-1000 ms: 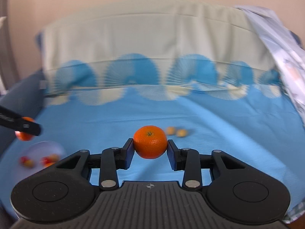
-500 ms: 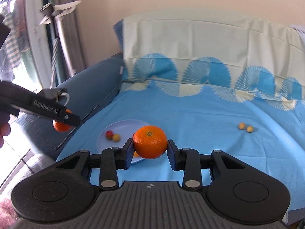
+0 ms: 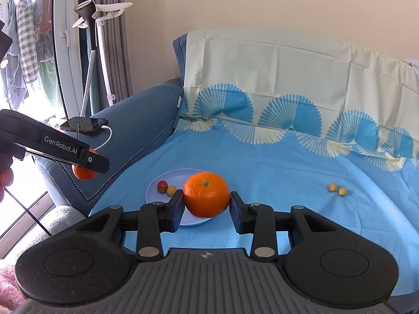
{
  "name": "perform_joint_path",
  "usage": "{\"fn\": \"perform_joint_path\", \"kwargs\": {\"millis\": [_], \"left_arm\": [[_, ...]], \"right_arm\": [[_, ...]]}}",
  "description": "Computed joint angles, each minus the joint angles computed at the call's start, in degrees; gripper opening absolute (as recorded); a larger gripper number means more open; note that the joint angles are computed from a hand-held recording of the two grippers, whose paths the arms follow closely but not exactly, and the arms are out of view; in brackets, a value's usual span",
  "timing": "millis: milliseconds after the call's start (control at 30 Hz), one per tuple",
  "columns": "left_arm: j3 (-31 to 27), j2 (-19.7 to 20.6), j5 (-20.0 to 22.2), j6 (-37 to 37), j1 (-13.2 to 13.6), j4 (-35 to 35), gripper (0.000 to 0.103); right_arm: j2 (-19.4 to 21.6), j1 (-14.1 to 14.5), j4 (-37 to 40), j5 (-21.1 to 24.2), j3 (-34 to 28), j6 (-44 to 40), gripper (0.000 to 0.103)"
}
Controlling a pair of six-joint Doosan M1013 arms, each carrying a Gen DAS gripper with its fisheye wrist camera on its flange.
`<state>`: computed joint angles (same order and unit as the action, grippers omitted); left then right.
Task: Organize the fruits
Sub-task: 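Carry both held oranges toward the lavender plate, then lower both held oranges over the lavender plate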
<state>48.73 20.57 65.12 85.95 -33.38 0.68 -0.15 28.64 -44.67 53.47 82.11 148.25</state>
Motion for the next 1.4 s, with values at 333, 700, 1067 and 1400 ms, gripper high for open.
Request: {"fn": "perform_joint_path", "kwargs": {"millis": [333,700,1067,1400], "left_arm": [[-1.3,1.0,0.6,0.0,0.0,-0.4,0.04],[-1.3,1.1,0.6,-0.4,-0.1,0.0,0.04],[-1.6,1.3,0.9,-0.6,0.0,0.0,0.04],[-2.1,1.9,1.4,-1.1,0.3,-0.1,0.04]], "right_arm": [[0.2,-0.3,0.7,0.2,0.0,0.0,0.039],[0.5,-0.5,1.5,0.2,-0.3,-0.4,0.039],[0.5,-0.6,1.8,0.1,-0.3,-0.6,0.039],[0.6,-0.7,2.3,0.2,-0.1,-1.0,0.039]]}}
